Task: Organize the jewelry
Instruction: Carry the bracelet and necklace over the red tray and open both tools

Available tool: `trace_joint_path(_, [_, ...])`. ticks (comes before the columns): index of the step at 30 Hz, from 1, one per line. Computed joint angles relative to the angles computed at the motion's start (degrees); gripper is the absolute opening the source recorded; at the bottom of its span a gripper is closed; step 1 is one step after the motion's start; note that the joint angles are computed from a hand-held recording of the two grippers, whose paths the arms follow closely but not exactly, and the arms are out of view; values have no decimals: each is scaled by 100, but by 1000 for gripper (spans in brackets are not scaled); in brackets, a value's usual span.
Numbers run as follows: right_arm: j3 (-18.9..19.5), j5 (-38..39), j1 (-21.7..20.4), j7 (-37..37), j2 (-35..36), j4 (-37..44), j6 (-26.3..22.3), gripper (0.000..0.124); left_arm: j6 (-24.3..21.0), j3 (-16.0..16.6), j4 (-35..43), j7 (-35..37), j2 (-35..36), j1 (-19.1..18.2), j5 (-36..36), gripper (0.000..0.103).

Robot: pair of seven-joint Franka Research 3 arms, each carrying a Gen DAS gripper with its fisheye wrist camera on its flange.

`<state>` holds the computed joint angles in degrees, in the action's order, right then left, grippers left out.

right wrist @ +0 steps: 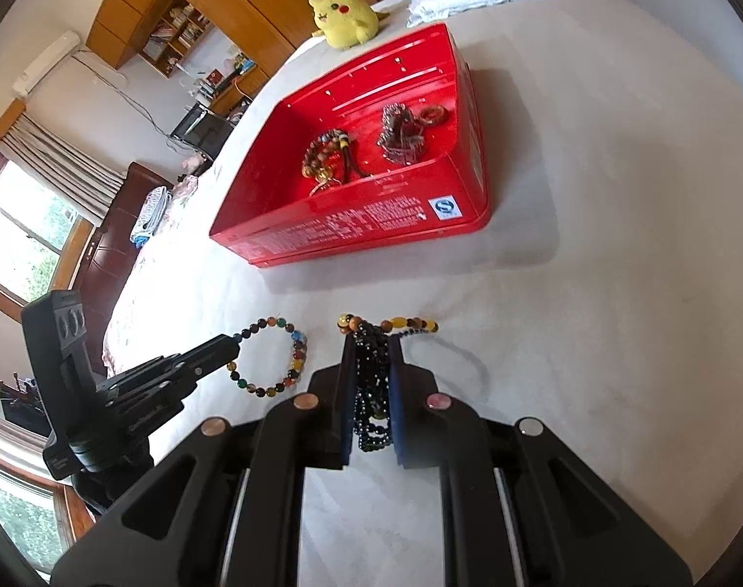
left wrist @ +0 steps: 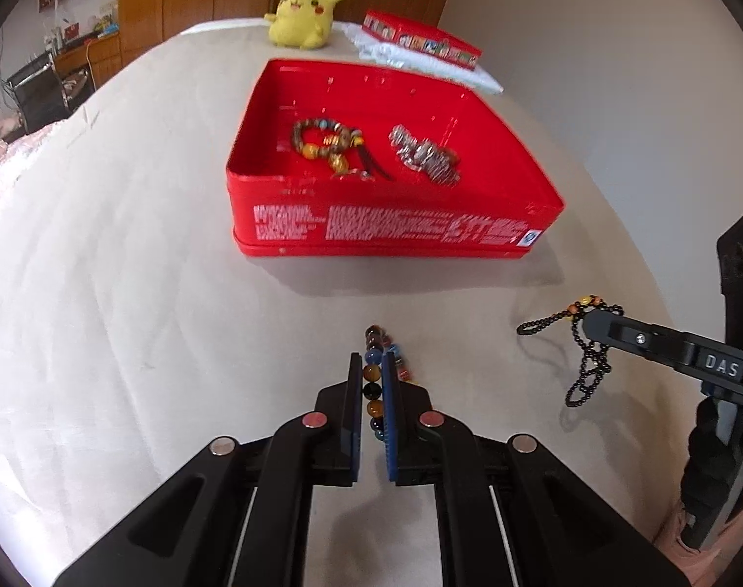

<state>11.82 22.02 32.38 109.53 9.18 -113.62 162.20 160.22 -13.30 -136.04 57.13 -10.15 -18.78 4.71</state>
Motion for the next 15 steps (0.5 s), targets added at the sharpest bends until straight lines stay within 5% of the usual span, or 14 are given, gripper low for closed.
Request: trace_joint_path(15, [-149,-993,100,639,-51,340,-617,10,37,-39,-136,-351,-431,43,411,7])
